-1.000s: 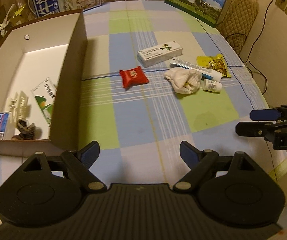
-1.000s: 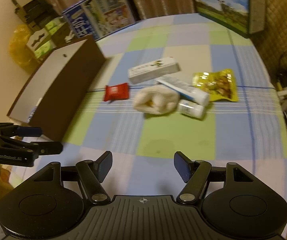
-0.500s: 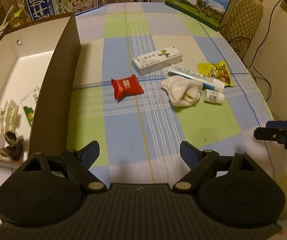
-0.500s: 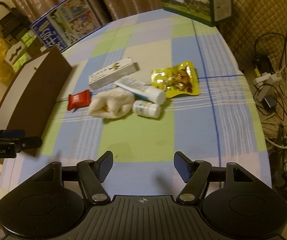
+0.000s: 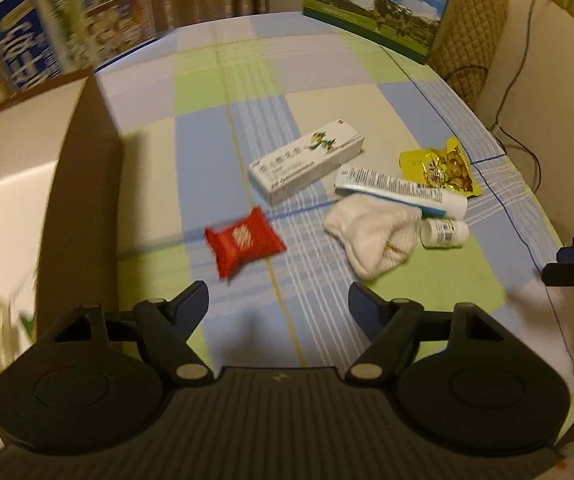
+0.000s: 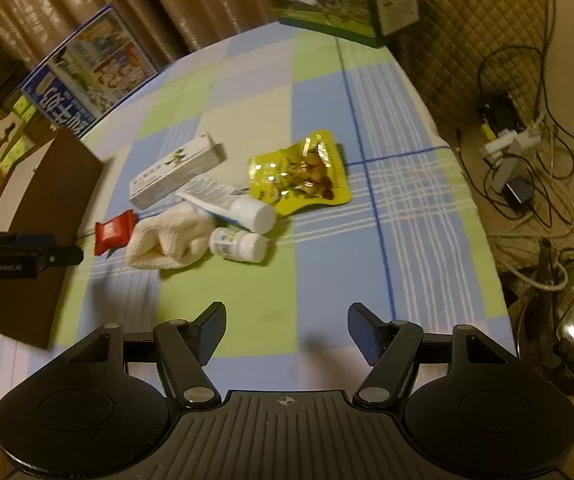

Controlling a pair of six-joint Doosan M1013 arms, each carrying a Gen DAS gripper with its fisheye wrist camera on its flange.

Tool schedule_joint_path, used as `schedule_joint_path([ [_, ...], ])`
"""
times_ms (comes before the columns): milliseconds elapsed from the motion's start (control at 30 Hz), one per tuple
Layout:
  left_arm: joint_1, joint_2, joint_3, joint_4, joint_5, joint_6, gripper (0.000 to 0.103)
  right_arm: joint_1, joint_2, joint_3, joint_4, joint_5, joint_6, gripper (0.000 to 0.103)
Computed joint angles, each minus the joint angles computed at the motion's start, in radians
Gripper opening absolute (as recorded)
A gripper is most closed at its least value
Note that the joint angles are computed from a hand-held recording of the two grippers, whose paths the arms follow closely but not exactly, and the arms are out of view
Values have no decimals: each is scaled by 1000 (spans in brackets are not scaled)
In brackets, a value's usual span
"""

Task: Organize objects
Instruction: 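Grasp the red candy packet with the left gripper while the right grasps the white toothpaste tube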

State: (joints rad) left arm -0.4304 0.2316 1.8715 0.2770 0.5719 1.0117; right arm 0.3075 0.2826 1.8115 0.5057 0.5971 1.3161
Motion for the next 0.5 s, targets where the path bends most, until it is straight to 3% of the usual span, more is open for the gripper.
schedule_joint_path([
  [233,40,97,-87,-102,36,281,62,-14,5,3,-28,2,78,66],
  [400,68,146,-121,-214,58,505,45,-20,9,1,-54,4,129,66],
  [500,67,167,-135,-170,79,509,45,-23,13,-1,-59,7,141,66],
])
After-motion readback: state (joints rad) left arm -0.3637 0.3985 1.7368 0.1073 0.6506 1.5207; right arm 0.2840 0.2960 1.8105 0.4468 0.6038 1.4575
